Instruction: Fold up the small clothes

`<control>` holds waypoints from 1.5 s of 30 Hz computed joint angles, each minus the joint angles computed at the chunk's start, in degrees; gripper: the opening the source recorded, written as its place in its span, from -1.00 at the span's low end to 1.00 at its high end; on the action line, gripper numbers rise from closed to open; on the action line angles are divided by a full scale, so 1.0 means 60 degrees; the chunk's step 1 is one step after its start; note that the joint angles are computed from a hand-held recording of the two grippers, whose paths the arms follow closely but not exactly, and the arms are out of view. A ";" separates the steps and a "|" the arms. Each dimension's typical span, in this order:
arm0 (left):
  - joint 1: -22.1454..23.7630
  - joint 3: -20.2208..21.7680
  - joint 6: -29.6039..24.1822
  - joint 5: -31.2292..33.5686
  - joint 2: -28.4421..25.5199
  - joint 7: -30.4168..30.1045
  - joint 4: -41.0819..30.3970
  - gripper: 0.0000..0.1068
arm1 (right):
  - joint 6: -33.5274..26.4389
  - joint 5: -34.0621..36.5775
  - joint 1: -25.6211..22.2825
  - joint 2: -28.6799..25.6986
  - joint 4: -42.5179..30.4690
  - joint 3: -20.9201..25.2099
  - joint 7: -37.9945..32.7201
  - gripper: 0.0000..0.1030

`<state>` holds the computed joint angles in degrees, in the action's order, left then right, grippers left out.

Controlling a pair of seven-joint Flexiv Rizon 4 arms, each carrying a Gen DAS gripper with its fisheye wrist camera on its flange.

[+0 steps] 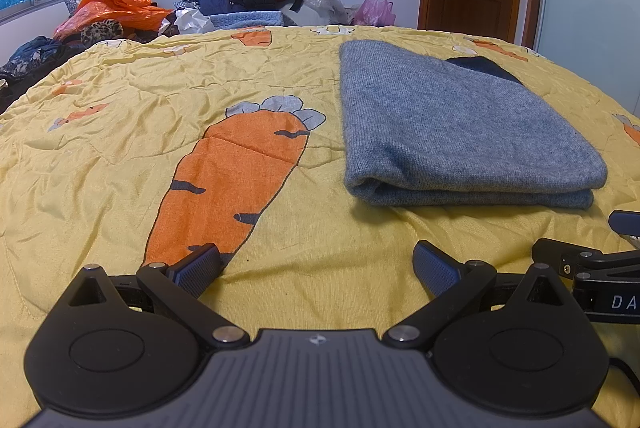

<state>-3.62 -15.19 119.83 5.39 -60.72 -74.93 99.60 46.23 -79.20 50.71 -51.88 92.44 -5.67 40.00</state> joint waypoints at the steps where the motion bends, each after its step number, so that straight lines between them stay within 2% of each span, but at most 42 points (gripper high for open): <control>1: 0.0011 -0.0008 0.0000 0.0011 -0.0002 -0.0003 0.0000 0.93 | -0.0001 -0.0001 -0.0002 0.0000 0.0000 0.0002 0.0000 1.00; 16: 0.0040 -0.0024 -0.0090 0.0034 0.0040 0.0010 0.0017 0.93 | 0.0022 0.0002 -0.0021 -0.0002 -0.0003 0.0019 -0.0021 1.00; 26: 0.0094 -0.0078 -0.0445 -0.0062 0.0245 0.0039 0.0146 0.93 | -0.0044 0.0539 0.0069 0.0123 -0.0003 0.0140 -0.0439 1.00; 45: 0.0099 -0.0011 -0.0865 -0.0466 0.0675 0.0056 0.0476 0.93 | -0.0304 0.0462 0.0158 0.0379 0.0167 0.0189 -0.0172 1.00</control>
